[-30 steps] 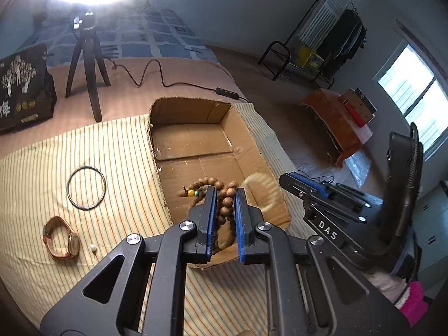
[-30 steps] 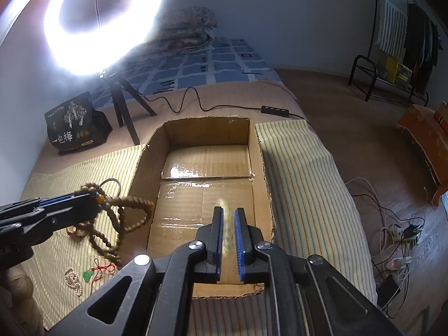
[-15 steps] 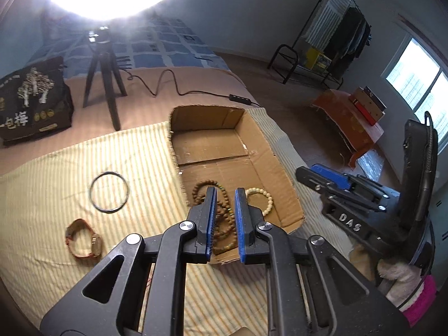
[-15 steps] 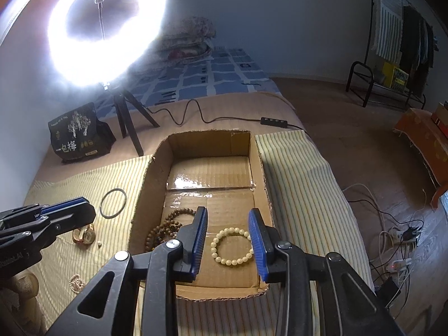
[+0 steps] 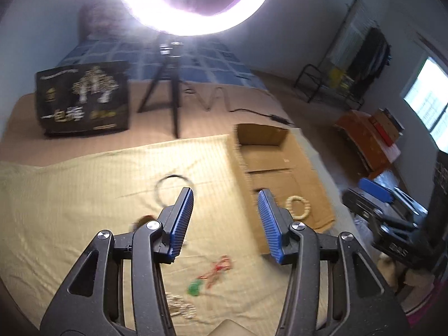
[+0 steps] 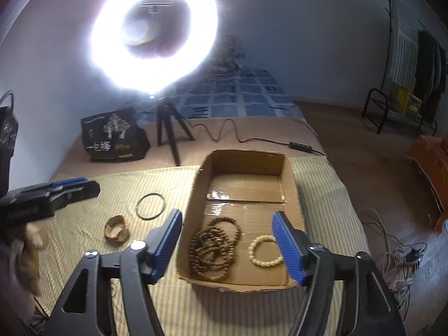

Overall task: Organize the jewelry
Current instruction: 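Move the left gripper to the red-strap watch while the right gripper approaches the green jade pendant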

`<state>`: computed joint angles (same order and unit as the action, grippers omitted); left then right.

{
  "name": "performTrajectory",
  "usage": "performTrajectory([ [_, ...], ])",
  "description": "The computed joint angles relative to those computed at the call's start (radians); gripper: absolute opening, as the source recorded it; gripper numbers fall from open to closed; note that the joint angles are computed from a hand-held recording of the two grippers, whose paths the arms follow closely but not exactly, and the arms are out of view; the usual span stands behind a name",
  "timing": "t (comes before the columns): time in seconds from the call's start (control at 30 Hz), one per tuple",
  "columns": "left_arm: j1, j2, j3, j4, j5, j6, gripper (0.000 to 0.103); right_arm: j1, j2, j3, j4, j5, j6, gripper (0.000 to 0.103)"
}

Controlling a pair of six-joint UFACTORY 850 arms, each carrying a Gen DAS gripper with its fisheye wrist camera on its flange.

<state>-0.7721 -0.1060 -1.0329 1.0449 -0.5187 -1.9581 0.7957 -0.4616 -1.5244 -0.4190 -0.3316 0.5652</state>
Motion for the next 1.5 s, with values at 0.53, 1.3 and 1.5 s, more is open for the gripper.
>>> performTrajectory([
  [0.53, 0.074, 0.043, 0.131, -0.166, -0.044, 0.123, 0.049, 0.106, -0.115, -0.066, 0.343, -0.048, -0.434, 0.074],
  [1.3, 0.121, -0.014, 0.140, -0.247, 0.038, 0.217, 0.049, 0.133, -0.255, -0.167, 0.409, -0.187, -0.517, 0.074],
  [1.5, 0.184, -0.003, 0.204, -0.425, 0.198, 0.293, 0.049, 0.127, -0.260, -0.173, 0.457, -0.214, -0.555, 0.073],
])
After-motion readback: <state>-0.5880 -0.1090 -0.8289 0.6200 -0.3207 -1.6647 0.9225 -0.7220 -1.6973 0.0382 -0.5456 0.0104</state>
